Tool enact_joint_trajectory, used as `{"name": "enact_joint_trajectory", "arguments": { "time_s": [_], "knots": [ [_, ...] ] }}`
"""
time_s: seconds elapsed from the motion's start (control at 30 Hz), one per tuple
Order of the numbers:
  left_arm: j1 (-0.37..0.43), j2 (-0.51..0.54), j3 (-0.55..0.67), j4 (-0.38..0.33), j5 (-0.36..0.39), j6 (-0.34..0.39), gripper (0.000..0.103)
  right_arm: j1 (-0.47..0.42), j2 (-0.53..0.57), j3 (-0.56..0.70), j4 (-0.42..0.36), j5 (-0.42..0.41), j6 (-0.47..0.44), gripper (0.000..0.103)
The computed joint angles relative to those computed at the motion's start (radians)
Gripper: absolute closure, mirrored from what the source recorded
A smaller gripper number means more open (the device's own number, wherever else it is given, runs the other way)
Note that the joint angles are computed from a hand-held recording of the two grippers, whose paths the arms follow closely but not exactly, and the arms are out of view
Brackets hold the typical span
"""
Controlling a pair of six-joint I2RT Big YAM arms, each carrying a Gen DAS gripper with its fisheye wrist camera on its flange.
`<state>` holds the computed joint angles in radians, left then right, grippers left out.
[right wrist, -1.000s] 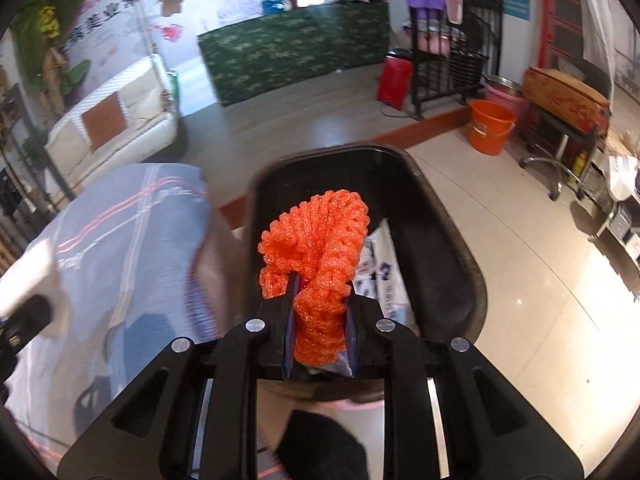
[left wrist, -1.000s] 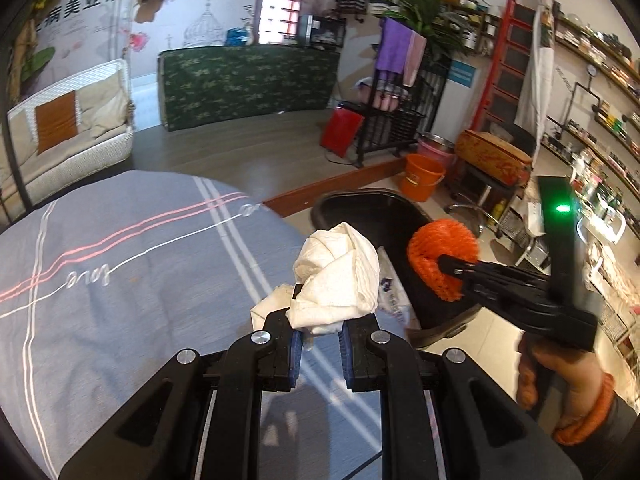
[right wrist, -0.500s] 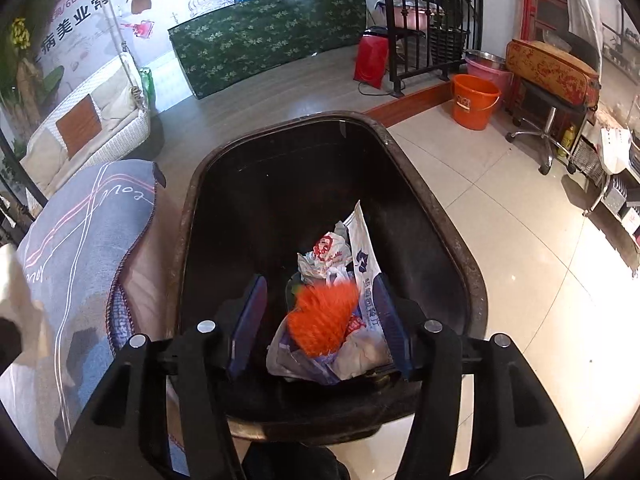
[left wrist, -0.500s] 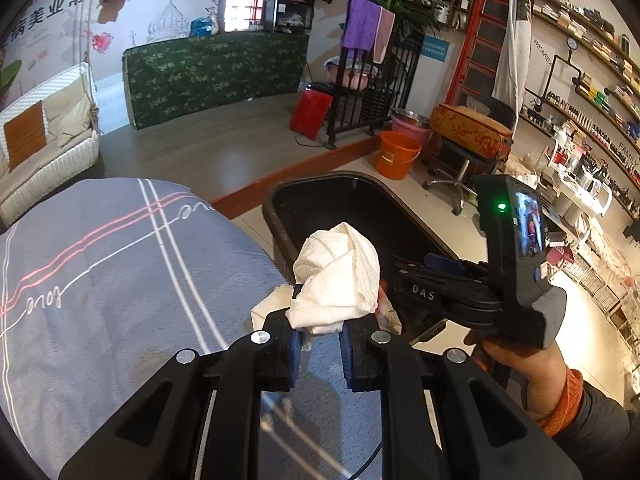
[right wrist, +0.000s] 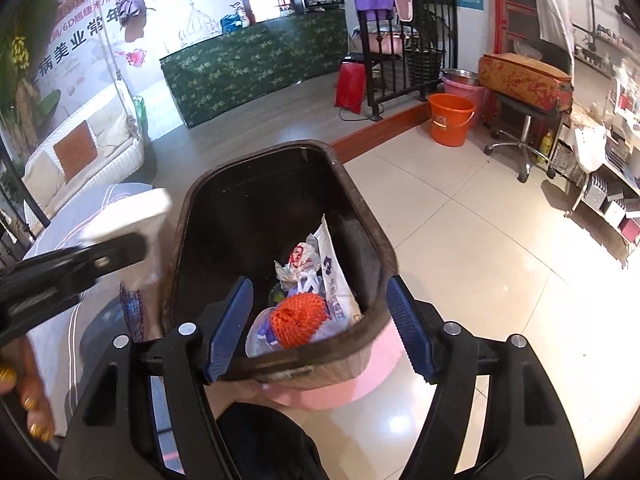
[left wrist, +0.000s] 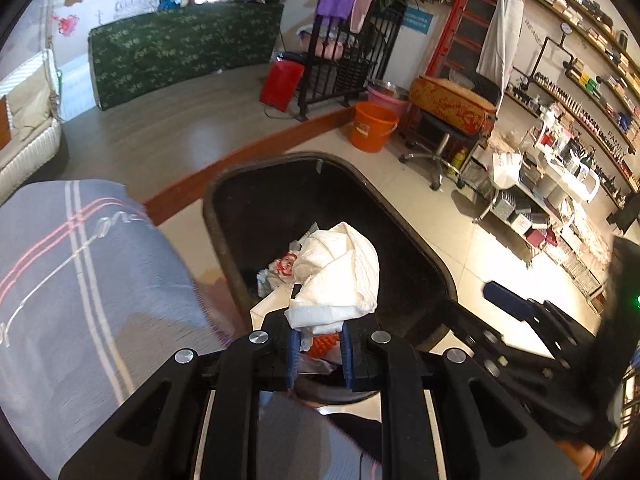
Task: Collect trash
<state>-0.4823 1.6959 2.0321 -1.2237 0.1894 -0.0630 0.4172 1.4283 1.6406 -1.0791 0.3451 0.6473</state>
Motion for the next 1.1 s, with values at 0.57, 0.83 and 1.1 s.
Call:
{"name": "enact_joint_trajectory", "arguments": {
  "time_s": [0.57, 0.83, 1.1],
  "knots": [
    [-0.013, -0.039, -0.047, 0.068, -0.059, -0.004, 0.012, 0.009, -0.045, -0.057, -0.026, 0.042, 0.048, 0.026],
    [0.039, -0.279, -0.294, 0.255, -0.14, 0.005, 0.006, 0.09, -0.041, -0.013, -0.051, 0.154, 0.028, 0.017],
    [0.059, -0.537, -0.516, 0.346, -0.408, 0.029, 0.006, 0.261, -0.025, 0.065, -0.064, 0.372, -0.004, 0.005]
  ]
}}
